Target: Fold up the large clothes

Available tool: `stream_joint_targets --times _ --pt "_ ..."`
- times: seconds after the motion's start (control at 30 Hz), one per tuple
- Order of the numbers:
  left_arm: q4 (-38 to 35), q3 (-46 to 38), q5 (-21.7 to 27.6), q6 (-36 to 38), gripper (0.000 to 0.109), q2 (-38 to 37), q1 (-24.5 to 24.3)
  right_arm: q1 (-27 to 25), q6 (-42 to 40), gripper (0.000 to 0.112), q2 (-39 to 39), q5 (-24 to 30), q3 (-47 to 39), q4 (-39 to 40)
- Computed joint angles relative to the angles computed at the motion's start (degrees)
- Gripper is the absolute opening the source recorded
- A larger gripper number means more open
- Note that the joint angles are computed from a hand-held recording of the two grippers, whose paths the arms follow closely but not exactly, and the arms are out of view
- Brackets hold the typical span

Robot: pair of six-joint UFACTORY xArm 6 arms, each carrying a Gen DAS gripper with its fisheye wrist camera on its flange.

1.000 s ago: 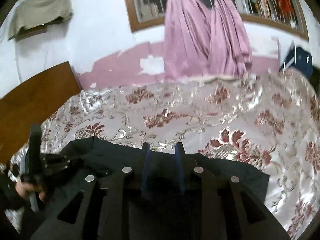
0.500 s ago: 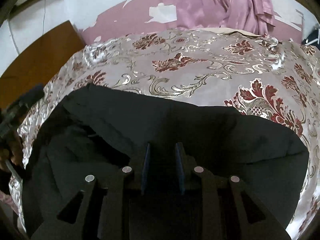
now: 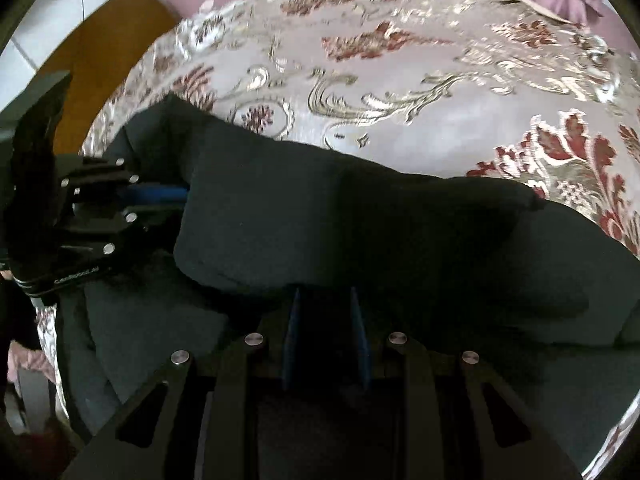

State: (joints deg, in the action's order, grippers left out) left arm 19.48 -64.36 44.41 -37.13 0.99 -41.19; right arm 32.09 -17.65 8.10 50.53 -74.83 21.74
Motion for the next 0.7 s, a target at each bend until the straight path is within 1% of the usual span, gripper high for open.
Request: stream_joint_targets --times 0.07,0.13,0.17,0.23,0.27,0.37,0.43,0.5,0.57,0.6,0.63,0.7 --pt "3.46 -0.9 0.0 -3.34 0.012 1.51 -0.54 1.21 1.23 0.022 0.87 -1.96 -0.07 -2.91" --pt "7.76 -0.74 -1.15 -6.58 0.011 2.31 -0.25 2.52 3.09 0.022 1.03 -6.16 1.3 -6.11" --pt "10.26 -0.55 -1.46 -8.58 0.011 2.59 -0.35 3.21 4.55 0.021 1.06 -9.44 2.6 -7.74" --pt "15.91 -0.61 -1.46 -13.49 0.011 3.39 -0.73 3.7 6.28 0.021 1.68 -13.76 3.55 -8.45" --pt "17.3 -0.6 -1.28 -15.04 0.011 3.5 -0.87 3.55 6.53 0.021 2.15 -14.67 3.22 -8.23" --pt "22.28 -0.02 0.12 -20.29 0.011 3.18 -2.53 3.93 8.12 0.02 2.19 -20.49 5.39 -8.55" --pt "23.14 1.63 -0.65 -22.01 0.01 1.71 -3.05 4.36 9.13 0.021 1.0 -24.15 7.93 -9.35" --pt "23.52 4.27 -3.33 -23.94 0.01 -0.24 -2.74 4.92 10.91 0.021 -1.25 -27.34 11.41 -10.95" --pt "24.13 5.45 -4.99 -25.46 0.01 -0.73 -2.28 4.86 9.96 0.021 -2.33 -29.0 13.2 -10.58" --pt "24.5 5.17 -5.17 -25.98 0.01 -0.13 -2.05 4.87 9.43 0.021 -2.51 -29.8 13.73 -9.8" --pt "25.15 4.54 -4.34 -26.3 0.01 0.48 -2.3 4.77 8.94 0.021 -2.07 -30.18 13.55 -9.06" --pt "26.57 4.3 -3.3 -27.37 0.01 0.55 -2.96 4.66 10.44 0.021 -1.01 -30.89 12.96 -10.06"
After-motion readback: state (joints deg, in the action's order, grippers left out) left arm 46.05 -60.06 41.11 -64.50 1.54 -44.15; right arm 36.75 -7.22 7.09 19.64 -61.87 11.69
